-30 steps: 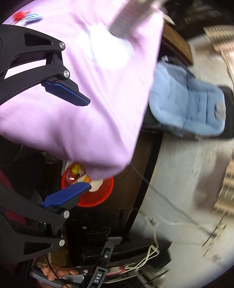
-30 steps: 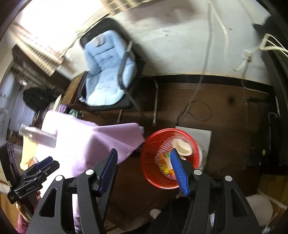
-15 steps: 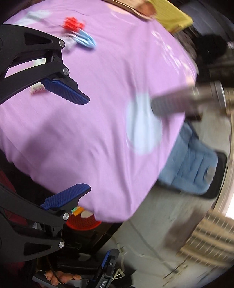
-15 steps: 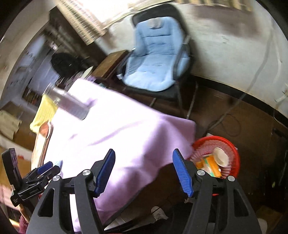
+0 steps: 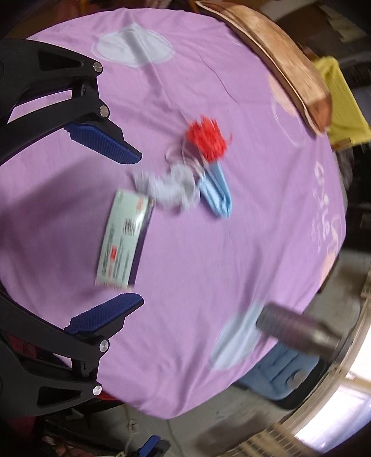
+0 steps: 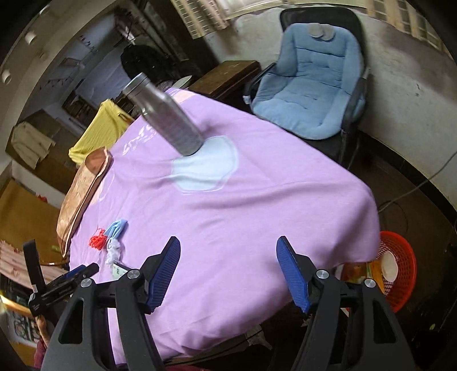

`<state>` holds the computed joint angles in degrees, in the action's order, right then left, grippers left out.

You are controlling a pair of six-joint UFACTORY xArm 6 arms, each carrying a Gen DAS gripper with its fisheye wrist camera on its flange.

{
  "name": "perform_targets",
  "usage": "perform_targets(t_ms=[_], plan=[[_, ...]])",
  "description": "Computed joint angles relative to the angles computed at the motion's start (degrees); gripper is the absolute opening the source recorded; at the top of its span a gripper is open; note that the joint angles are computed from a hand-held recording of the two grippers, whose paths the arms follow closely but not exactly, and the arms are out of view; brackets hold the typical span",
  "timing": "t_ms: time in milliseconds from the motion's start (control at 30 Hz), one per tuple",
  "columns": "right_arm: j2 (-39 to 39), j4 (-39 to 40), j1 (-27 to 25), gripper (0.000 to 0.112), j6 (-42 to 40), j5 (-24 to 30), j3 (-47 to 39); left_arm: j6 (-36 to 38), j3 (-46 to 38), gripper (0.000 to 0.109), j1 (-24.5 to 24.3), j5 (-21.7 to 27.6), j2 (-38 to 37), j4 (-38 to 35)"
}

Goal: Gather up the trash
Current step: 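Bring both tools back over the table, then lower the left tool onto the red mesh yarn ball and close it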

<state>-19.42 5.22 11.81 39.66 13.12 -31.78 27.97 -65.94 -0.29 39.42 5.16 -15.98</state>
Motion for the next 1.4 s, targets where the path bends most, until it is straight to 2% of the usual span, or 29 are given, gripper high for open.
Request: perform_targets(t_ms=[167,333,600,767,900,967,1033,1067,1133,1233,1400], plan=[[2.46,-4.99,1.60,0.069,5.42,1.33,-2.97,-0.63,-5.08,0.089,4.68,0.04,4.67,0.17],[2.70,-12.97,2.92,0.070,14.03,4.94,-4.87,-0.80,-13.55,0.089,7.54,1.59,11.66,-0.86],[-0.88,-23.81,5.50,0.070,27.31,13.73,-5.54,-1.05,-30.10,0.089,8.34,7.15,24.14,-3.11],[-2.58,-27.11,8.23,0.070,33.00,19.65,-6.19,0.14,-35.91,0.089,7.53,9.31,29.15,-2.89],[-3.38,-28.79,9.75,0.070,35.31,22.79,-6.73,0.87,-36.84,0.087,7.37,9.17,30.75,-2.90],[-3.26,-29.28,10.17,0.070,35.80,23.58,-7.20,1.39,-36.84,0.082,7.67,8.83,31.14,-3.57],[-2.93,-29.36,10.44,0.070,35.50,23.97,-7.75,2.58,-37.12,0.066,8.22,9.41,31.48,-4.62],[-2.38,-29.41,10.61,0.070,35.07,24.00,-8.32,3.03,-36.77,0.062,8.41,9.16,31.31,-4.80],[-1.51,-29.36,10.79,0.070,34.37,23.82,-9.12,5.10,-35.48,0.048,9.05,8.89,30.33,-6.52],[0.79,-28.74,10.78,0.070,32.06,22.58,-10.96,7.23,-32.10,0.043,10.20,7.65,27.61,-8.18],[6.88,-24.21,10.75,0.070,24.20,18.90,-15.43,8.79,-25.78,0.042,13.24,6.68,22.44,-9.68]])
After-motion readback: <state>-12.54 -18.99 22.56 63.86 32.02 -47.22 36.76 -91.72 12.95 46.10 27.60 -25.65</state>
